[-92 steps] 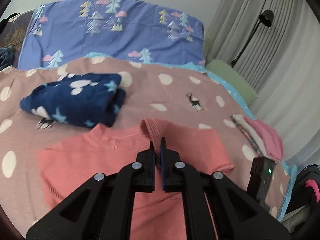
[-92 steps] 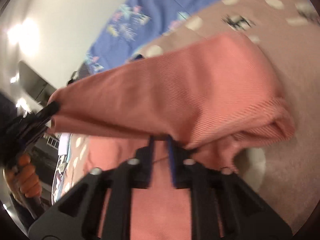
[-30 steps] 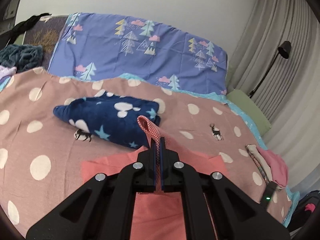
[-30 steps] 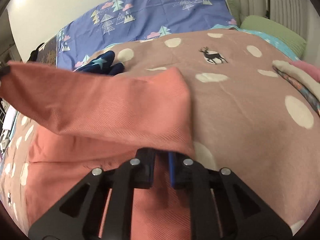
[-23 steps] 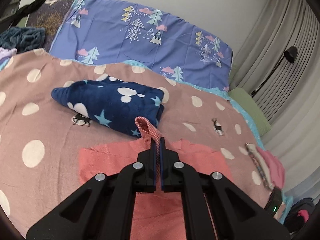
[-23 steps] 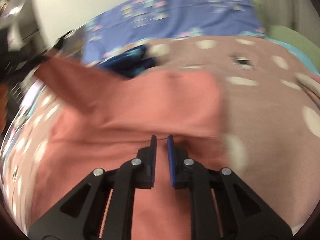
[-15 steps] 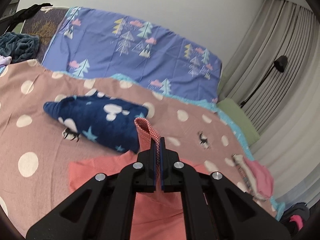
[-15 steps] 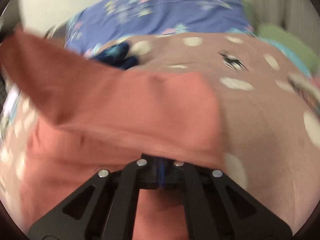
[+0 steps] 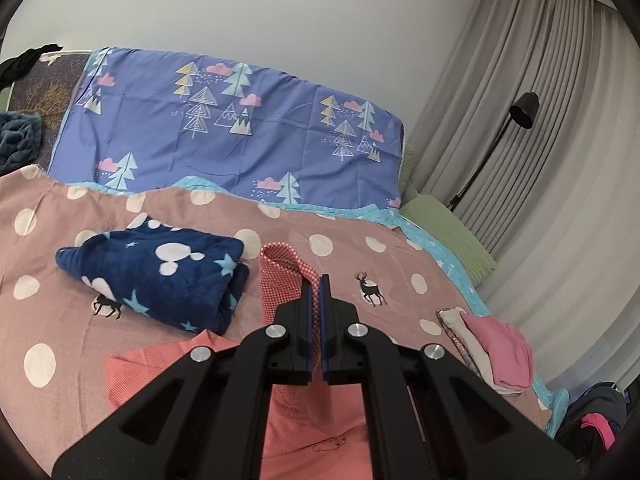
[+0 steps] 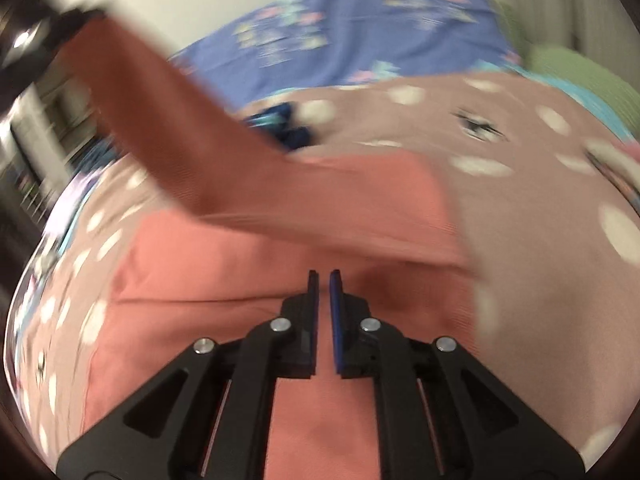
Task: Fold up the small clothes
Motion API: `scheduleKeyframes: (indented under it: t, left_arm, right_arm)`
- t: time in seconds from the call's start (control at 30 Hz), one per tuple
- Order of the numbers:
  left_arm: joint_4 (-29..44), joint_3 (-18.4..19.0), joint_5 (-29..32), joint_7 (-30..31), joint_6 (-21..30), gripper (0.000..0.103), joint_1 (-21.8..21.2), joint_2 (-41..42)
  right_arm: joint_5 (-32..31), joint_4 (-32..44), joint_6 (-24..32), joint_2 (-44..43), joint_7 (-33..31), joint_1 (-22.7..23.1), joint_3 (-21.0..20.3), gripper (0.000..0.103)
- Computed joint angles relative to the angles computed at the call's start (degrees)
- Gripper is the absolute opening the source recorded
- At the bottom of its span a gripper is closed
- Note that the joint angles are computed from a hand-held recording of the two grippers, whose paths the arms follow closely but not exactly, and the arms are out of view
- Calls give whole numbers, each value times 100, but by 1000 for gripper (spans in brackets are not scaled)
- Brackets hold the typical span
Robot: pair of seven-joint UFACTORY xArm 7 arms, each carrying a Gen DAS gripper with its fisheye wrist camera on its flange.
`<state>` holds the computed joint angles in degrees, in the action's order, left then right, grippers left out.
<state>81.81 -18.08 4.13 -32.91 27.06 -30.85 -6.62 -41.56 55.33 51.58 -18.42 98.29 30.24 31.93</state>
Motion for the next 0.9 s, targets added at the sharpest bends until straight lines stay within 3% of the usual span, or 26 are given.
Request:
scheduleKeyframes:
  t: [0.1, 0.17, 0.23, 0.3, 0.37, 0.43, 0.5, 0.67, 0.8, 0.9]
  left_arm:
    - [173, -73, 214, -155, -15, 2, -14, 102]
    - [212, -106, 465, -325, -56, 2, -8, 96]
    - [120, -107, 663, -417, -157, 2, 14, -11]
    - [9, -71, 643, -283, -227, 2, 18, -86]
    - [-100, -50, 558, -218, -220, 2, 40, -77]
    - [-188, -8, 348, -164, -221, 2, 31, -22]
    - [-315, 43, 67, -58, -249, 2, -1, 32]
    - [-516, 110, -308, 240, -421, 2, -40, 1]
    - [-586, 74, -311, 358, -545, 2, -45, -94]
    - [-737, 108, -459, 507, -690, 2, -56, -219]
  right_arm:
    - [-55, 480, -242, 750, -454, -52, -336, 7]
    - [-270, 819, 411, 1078, -462, -124, -464, 3]
    - [-393, 592, 830, 809, 89, -201, -598, 0]
    - [-304, 1, 289, 236, 655, 137, -1162, 0]
    - [-67, -207, 226, -81, 498, -257, -835, 1]
    - [-125, -197, 626, -214, 555, -376, -567, 15]
    - [-21, -371, 616, -456, 604, -449, -514, 20]
    - [213, -858, 206, -987, 595, -672, -478, 20]
    - [-65, -790, 551, -1227, 994, -1107, 116, 20]
    - [-504, -519, 1182, -1229, 1095, -1304, 676, 22]
